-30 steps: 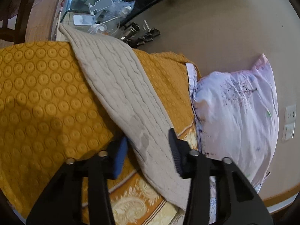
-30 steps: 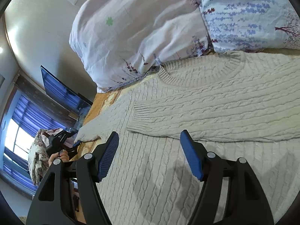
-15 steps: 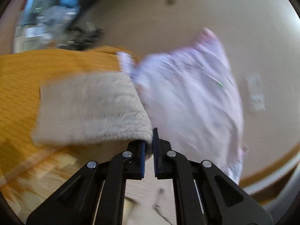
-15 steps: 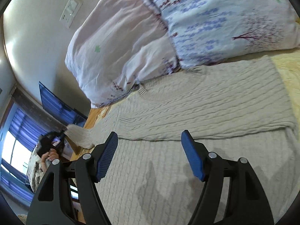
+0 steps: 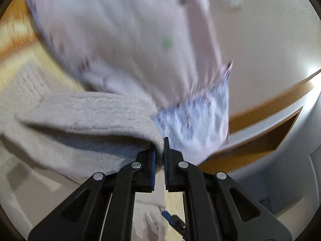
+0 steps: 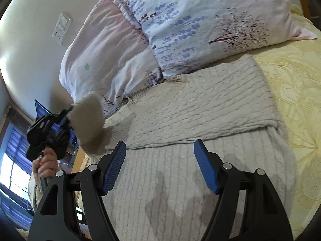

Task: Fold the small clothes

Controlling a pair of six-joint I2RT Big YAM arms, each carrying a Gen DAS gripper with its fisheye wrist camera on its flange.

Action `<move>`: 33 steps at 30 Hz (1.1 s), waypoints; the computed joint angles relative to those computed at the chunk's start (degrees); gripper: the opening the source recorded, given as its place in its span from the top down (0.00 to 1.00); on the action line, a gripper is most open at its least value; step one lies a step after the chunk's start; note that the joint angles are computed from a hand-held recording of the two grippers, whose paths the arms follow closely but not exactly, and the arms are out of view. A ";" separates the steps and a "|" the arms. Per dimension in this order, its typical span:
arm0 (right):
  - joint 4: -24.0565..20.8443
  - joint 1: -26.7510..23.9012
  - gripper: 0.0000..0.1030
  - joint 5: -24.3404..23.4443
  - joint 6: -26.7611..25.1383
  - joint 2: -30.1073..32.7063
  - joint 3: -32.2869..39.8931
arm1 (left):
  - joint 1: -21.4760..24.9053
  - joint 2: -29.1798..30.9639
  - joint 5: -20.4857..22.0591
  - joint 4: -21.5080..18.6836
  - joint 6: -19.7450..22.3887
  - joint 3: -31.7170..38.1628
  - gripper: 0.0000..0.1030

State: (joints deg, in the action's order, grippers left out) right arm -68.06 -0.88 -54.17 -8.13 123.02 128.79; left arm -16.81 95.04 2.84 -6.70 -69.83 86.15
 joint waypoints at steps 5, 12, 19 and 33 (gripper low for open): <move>0.12 -0.41 0.30 0.77 -0.14 0.18 0.01 | -2.43 9.20 2.84 -6.20 -2.15 8.41 0.93; -0.20 0.03 0.30 3.82 -3.14 -0.38 0.15 | -3.32 11.19 7.83 -14.53 1.57 11.45 0.46; 0.66 4.18 0.30 7.42 -15.65 -4.02 -2.11 | -1.21 -0.84 3.93 -18.10 11.46 0.33 0.35; 7.20 19.82 0.53 19.73 -37.16 -6.71 -8.11 | 4.26 -7.42 -2.55 -23.72 8.34 -10.70 0.58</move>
